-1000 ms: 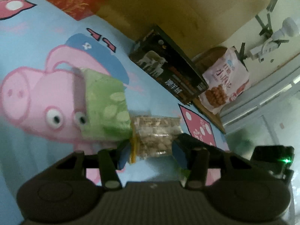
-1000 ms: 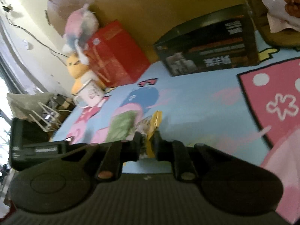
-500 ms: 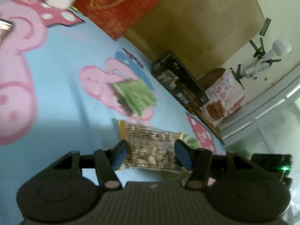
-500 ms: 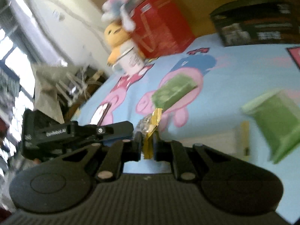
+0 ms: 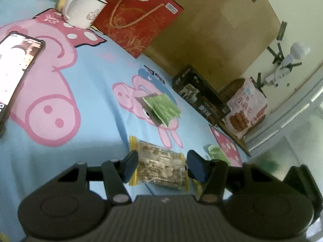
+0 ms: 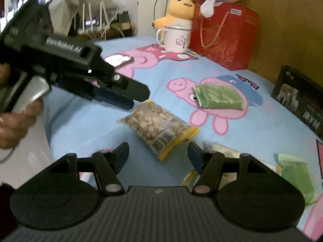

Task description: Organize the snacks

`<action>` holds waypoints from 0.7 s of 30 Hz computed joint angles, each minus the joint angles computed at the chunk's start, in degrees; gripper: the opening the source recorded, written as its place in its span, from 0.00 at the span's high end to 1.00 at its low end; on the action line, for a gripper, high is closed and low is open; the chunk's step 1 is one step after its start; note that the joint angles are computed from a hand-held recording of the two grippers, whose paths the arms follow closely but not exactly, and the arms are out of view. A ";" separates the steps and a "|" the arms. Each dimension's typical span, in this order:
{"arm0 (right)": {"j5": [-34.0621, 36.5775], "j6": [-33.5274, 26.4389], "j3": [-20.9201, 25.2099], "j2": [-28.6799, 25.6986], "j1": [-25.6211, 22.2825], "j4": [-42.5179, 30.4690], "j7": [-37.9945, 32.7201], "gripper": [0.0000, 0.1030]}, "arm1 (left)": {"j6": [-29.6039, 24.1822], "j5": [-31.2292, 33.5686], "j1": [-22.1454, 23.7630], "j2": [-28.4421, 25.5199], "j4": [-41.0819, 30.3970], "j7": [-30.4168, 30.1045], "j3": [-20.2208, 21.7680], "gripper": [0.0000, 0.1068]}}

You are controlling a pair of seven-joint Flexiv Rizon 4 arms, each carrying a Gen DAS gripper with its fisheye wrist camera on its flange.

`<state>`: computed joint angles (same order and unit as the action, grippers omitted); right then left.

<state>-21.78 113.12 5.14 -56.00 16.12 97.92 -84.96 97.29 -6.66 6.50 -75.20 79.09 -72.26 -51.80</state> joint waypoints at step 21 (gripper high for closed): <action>5.54 8.36 -3.03 -1.66 -0.46 -3.77 4.23 0.72 | -13.22 -8.14 -10.28 -1.48 -18.69 9.29 3.30 0.62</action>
<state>-16.24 121.48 2.11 -57.66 15.66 94.15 -80.73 84.07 -14.80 -3.78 -76.68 60.39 -62.97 -48.50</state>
